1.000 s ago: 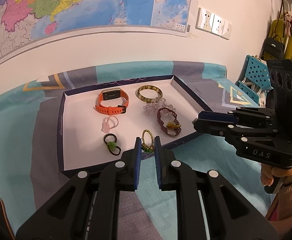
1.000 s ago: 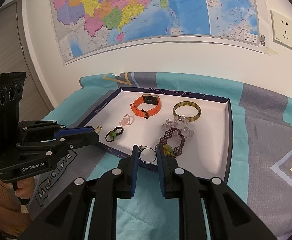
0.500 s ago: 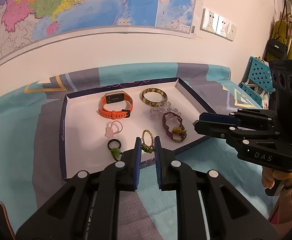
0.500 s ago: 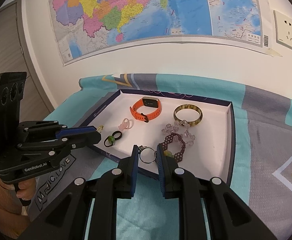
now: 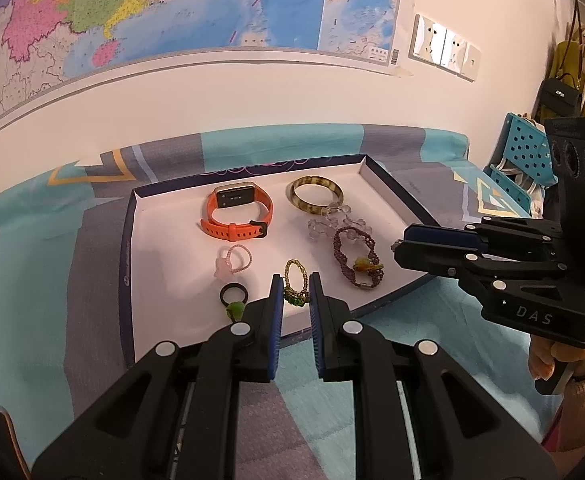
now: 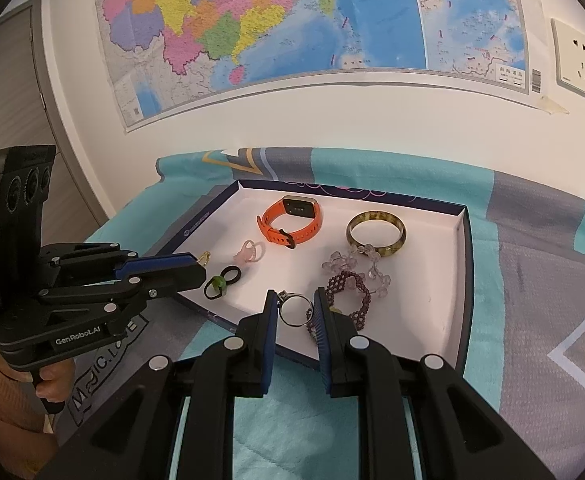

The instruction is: Organize jewelry

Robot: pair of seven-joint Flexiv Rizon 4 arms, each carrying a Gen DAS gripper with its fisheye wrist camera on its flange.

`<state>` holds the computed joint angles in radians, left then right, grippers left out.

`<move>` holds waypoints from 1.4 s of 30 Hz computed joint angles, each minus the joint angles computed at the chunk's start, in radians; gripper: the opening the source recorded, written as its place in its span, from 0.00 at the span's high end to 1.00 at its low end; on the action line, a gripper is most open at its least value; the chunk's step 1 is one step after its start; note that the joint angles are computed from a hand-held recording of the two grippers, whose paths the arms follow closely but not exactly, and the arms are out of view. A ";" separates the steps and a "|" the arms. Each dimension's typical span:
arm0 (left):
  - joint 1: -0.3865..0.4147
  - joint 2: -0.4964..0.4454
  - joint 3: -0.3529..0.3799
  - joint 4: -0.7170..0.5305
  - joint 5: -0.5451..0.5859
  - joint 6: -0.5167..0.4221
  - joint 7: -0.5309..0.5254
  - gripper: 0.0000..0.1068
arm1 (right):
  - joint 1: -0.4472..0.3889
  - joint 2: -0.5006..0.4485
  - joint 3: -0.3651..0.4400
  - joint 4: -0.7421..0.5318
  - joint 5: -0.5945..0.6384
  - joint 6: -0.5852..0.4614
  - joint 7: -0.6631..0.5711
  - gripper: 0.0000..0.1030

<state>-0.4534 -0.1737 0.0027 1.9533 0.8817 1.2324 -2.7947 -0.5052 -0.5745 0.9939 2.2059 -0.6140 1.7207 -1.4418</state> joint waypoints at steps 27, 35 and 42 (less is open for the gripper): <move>0.011 -0.090 0.042 -0.025 -0.141 0.020 0.111 0.87 | 0.235 0.005 -0.170 -0.120 0.198 -0.103 -0.071 0.84; -0.003 -0.122 0.071 -0.037 -0.202 0.018 0.159 0.87 | 0.314 0.024 -0.226 -0.148 0.298 -0.135 -0.108 0.83; -0.044 -0.115 0.103 -0.046 -0.167 -0.004 0.118 0.65 | 0.329 0.042 -0.228 -0.144 0.398 -0.117 -0.160 0.80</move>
